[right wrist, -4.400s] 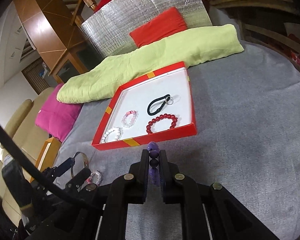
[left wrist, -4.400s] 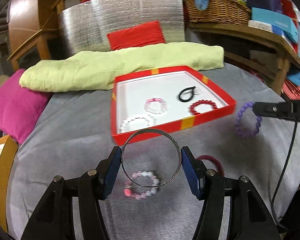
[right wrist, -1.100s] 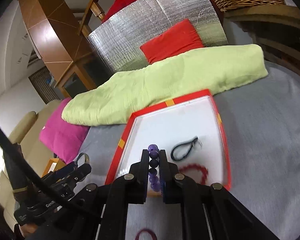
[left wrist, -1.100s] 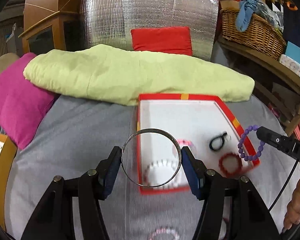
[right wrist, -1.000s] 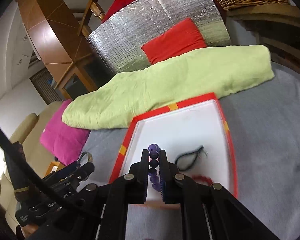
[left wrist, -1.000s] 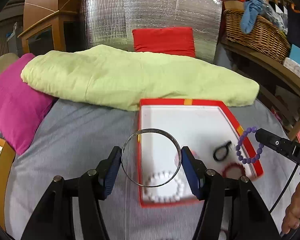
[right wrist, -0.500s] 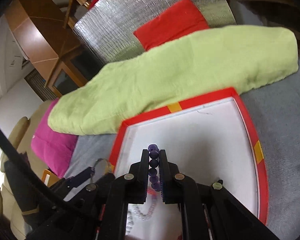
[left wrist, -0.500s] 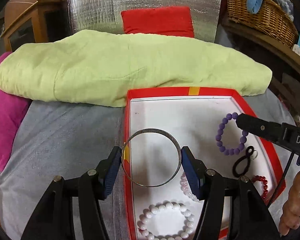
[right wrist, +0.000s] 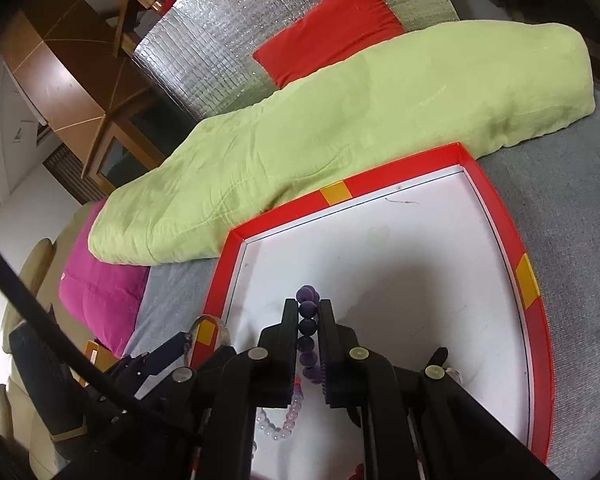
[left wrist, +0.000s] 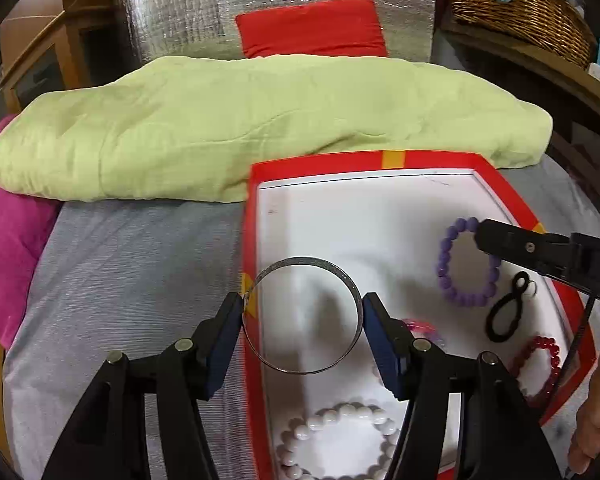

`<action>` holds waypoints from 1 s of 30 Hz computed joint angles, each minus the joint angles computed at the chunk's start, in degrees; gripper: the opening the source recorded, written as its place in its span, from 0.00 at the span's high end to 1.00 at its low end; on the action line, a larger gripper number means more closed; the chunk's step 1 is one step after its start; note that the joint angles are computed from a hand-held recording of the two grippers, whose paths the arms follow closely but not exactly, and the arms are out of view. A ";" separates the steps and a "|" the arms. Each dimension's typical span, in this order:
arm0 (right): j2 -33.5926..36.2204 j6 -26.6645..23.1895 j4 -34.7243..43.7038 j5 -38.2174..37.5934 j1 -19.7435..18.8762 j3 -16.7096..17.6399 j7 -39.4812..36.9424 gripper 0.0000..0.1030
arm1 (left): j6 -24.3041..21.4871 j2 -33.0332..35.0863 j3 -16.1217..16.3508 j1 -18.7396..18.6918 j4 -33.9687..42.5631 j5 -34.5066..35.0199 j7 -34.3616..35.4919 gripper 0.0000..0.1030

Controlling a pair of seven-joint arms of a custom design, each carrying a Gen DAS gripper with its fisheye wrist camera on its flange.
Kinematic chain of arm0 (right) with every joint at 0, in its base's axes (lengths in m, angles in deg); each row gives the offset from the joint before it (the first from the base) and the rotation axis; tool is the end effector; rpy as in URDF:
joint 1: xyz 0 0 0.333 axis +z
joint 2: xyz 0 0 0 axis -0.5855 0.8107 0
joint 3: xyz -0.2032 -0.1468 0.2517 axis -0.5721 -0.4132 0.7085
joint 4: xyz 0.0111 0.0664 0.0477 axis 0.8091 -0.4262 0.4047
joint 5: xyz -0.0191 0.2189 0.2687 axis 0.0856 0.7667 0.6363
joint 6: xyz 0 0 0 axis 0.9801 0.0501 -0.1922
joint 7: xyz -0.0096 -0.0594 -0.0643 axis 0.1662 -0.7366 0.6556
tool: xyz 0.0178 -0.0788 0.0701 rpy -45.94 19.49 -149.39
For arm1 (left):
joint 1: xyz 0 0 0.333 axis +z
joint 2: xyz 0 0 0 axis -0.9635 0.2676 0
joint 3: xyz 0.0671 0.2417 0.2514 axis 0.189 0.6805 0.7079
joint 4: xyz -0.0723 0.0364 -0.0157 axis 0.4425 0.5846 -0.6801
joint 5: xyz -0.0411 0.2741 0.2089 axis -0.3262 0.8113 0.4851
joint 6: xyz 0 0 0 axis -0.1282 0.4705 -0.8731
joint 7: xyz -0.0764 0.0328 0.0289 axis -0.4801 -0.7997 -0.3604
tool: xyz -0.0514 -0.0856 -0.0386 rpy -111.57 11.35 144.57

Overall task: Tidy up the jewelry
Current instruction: 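Lower the purple bracelet into the box with the right tool while the left tool lowers the bangle, opening both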

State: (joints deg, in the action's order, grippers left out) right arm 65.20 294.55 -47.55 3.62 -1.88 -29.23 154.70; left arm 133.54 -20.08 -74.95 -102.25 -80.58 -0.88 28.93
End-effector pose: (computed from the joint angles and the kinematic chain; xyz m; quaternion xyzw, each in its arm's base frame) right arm 0.4687 0.2531 0.3718 -0.4266 0.7892 -0.1374 0.4198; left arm 0.5325 -0.3457 0.3912 -0.4294 0.8273 -0.3054 0.1948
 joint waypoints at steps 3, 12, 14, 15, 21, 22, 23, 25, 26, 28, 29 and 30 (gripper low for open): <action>0.30 0.15 -0.31 -0.80 -0.67 0.36 1.42 0.90 | -0.62 0.27 0.33 -0.25 0.41 -0.16 -0.23 0.39; 0.45 -0.79 -0.63 2.56 0.08 -0.88 1.24 0.87 | -1.87 0.06 1.80 -2.06 0.44 2.52 -1.90 0.39; 0.27 -1.15 -0.55 4.31 0.68 -1.45 0.13 0.86 | -1.66 -0.44 3.12 -3.22 0.11 3.86 -3.24 0.39; 0.05 -1.24 -0.72 4.51 0.56 -1.36 0.10 0.86 | -1.44 -0.78 4.11 -4.06 -0.11 4.84 -4.13 0.39; -1.52 -1.42 -1.17 8.27 1.55 -1.65 -2.26 0.71 | -0.22 -2.61 7.55 -6.47 -1.19 9.94 -9.43 0.39; -1.67 -1.58 -1.04 8.96 1.75 -1.63 -2.97 0.70 | -0.22 -2.92 7.73 -6.54 -1.37 10.68 -10.16 0.39; -1.99 -2.06 -0.75 10.35 2.31 -1.87 -4.51 0.70 | -0.05 -3.39 8.40 -7.01 -1.71 11.79 -11.25 0.39; -2.29 -2.87 0.52 14.42 3.86 -2.61 -8.86 0.70 | 0.04 -3.95 8.83 -7.21 -2.02 13.69 -13.07 0.39; -2.40 -2.85 0.82 15.62 4.10 -2.49 -10.22 0.70 | 0.27 -4.33 9.13 -7.29 -2.28 14.75 -14.14 0.39; -2.66 -2.94 2.44 20.82 5.69 -2.84 -16.05 0.70 | 0.90 -4.97 9.63 -7.32 -2.74 16.79 -16.33 0.38; -2.74 -2.75 2.91 22.43 5.74 -2.45 -17.92 0.70 | 1.10 -5.40 10.00 -7.44 -3.05 17.84 -17.57 0.38; -2.89 -2.52 3.66 24.88 6.09 -2.13 -20.68 0.70 | 1.28 -5.70 10.52 -7.69 -3.20 19.09 -18.94 0.38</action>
